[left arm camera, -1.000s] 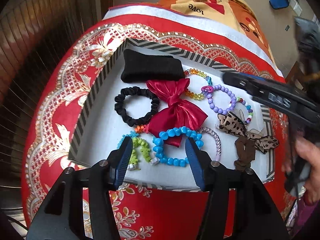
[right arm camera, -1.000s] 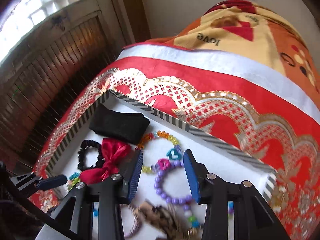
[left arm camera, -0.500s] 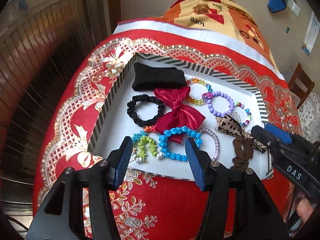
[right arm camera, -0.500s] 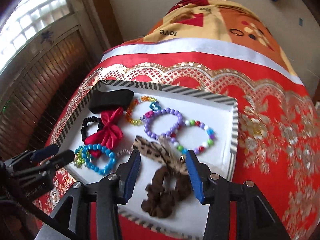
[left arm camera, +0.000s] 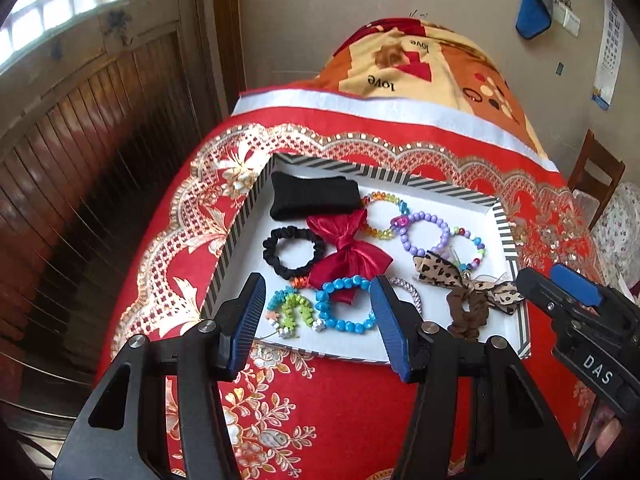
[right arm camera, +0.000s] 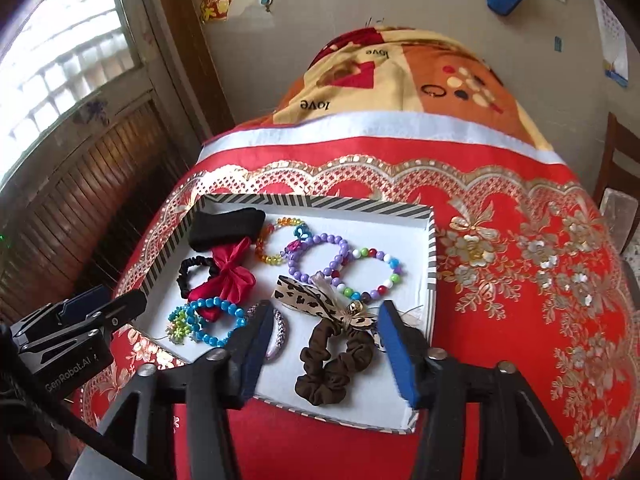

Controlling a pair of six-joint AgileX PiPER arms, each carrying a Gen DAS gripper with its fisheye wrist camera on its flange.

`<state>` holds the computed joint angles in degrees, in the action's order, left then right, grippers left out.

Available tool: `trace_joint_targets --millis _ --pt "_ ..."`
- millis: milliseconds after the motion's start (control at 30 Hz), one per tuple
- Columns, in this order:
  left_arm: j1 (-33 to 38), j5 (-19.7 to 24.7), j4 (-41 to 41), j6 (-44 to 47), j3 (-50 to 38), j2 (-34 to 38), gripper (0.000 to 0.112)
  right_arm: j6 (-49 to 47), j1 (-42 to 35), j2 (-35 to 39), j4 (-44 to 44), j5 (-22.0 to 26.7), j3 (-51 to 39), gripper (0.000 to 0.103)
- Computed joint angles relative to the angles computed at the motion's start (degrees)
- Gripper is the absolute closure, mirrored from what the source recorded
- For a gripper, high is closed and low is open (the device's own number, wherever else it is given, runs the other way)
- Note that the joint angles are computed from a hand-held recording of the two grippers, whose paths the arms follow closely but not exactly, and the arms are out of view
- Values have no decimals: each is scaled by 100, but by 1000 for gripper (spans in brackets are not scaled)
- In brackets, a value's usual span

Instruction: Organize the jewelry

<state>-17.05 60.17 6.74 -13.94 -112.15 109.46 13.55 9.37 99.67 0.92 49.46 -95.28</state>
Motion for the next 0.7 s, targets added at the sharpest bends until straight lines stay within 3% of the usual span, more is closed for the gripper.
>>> trace_joint_targets --millis 700 --pt "-120 -53 238 -49 28 -163 58 58 104 -283 -122 -51 205 45"
